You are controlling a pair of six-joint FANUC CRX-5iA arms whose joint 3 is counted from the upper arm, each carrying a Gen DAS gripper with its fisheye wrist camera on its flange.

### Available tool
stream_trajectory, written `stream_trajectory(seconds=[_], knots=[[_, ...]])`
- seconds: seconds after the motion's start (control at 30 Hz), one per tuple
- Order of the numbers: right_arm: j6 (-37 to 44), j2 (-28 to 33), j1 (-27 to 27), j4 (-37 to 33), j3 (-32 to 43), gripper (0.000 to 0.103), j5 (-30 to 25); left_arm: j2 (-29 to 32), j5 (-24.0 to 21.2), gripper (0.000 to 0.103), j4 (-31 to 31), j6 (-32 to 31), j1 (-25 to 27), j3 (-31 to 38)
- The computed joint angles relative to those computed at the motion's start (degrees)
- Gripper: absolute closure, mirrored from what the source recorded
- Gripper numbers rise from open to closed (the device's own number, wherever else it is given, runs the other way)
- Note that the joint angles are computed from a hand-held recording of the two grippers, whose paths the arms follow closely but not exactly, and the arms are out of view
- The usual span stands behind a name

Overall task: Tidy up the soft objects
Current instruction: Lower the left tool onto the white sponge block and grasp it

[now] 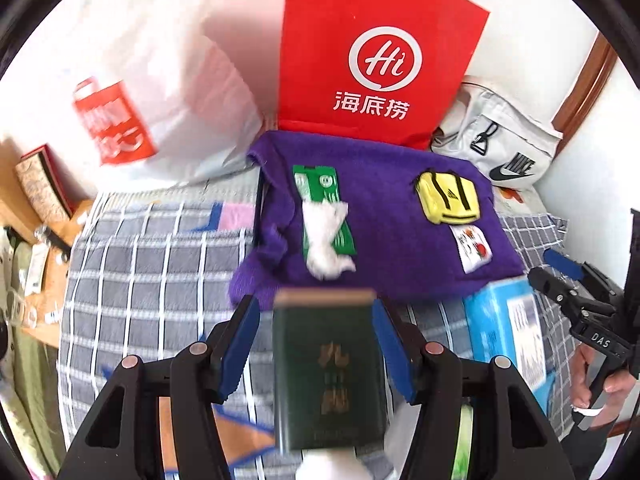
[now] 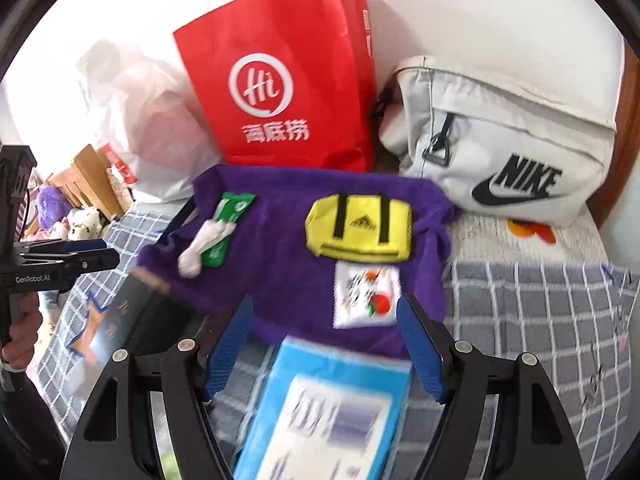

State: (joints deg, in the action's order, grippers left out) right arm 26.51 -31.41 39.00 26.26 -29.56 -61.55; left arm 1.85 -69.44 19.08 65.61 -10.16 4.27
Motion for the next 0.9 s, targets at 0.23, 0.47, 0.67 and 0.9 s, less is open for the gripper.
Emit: stream_trajectory(seconds=[0.23, 0.47, 0.67, 0.9], knots=[[-11.42, -4.47, 12.91, 3.69, -2.72, 0.029, -8.39, -9.50, 0.15, 0.046, 2.74, -5.24, 4.52, -9.26], [-24.17, -9.13, 25.65, 6.70, -5.32, 0.029, -15.65, -14.28, -2.20, 0.043, 2.61, -7.79, 7.51, -15.56], [-32.47, -10.77, 35.07, 8.93, -6.84, 0.029, -22.56, -16.54, -2.85, 0.043, 4.80, -11.36, 8.72, -19.95], [-38.03, -10.66, 42.04, 7.75, -8.22, 0.030, -27.10, -16.76, -0.50, 0.046, 3.62, -11.30, 6.53, -22.48]])
